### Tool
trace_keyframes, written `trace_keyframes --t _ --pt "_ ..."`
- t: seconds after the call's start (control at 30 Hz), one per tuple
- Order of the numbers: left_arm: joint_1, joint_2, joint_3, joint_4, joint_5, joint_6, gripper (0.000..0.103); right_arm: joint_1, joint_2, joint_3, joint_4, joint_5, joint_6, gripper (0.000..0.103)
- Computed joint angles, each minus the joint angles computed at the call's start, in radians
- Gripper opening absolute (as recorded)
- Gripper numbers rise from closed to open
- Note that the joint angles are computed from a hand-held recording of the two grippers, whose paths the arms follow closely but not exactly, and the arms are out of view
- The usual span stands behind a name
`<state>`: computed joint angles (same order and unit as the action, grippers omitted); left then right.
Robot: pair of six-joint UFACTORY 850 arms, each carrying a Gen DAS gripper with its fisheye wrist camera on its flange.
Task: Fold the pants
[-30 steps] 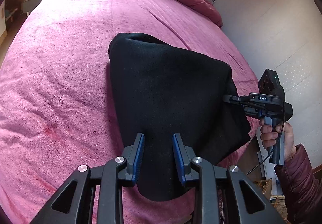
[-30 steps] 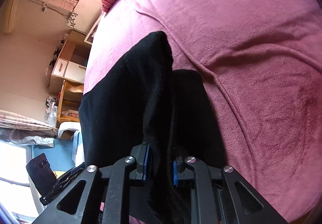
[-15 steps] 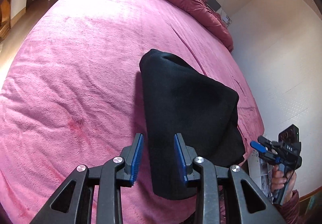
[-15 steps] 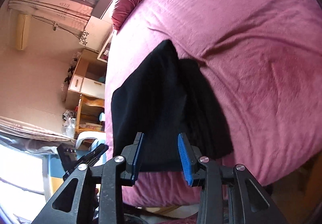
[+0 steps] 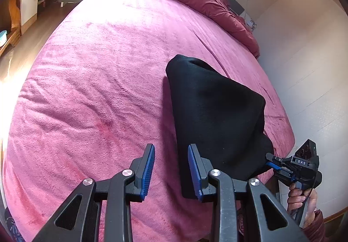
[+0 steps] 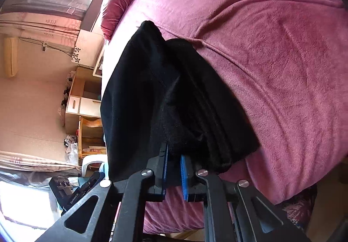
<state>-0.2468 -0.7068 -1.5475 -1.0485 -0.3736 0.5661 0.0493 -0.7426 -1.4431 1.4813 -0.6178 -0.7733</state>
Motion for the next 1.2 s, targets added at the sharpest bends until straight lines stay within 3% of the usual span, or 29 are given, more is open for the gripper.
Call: trace_keyframes --t 0.23,0.33,0.43,0.6,0.7,0.87,0.97,1.07,1.2 --pt "-0.043 -0.029 -0.078 0.048 -0.016 0.072 0.032 0.01 0.088 0.073 -0.061 0.075 -0.055 0.008" --pt "-0.073 -0.1 -0.172 0.245 -0.104 -0.063 0.032 0.015 0.052 0.046 -0.181 0.114 0.057 0.007" --pt "-0.108 -0.142 -0.208 0.455 -0.095 -0.22 0.032 0.013 0.013 0.03 -0.2 0.114 0.093 0.007" --pt "-0.089 -0.141 -0.203 0.366 -0.103 -0.182 0.034 0.01 0.02 0.022 -0.245 0.095 0.099 0.009" --pt "-0.072 -0.126 -0.191 0.288 -0.08 -0.117 0.034 0.012 0.036 0.001 -0.325 0.102 0.137 0.02" --pt "-0.035 -0.142 -0.239 0.235 -0.066 -0.119 0.034 0.034 0.071 -0.049 -0.486 0.201 0.207 0.039" --pt "-0.013 -0.184 -0.312 0.26 -0.092 -0.189 0.035 0.04 0.038 -0.13 -0.54 0.212 0.239 0.046" --pt "0.013 -0.233 -0.389 0.216 -0.136 -0.196 0.047 0.046 -0.027 -0.245 -0.66 0.209 0.355 0.053" --pt "0.025 -0.351 -0.584 0.261 -0.218 -0.324 0.05 0.043 -0.143 -0.419 -0.766 0.177 0.532 0.057"
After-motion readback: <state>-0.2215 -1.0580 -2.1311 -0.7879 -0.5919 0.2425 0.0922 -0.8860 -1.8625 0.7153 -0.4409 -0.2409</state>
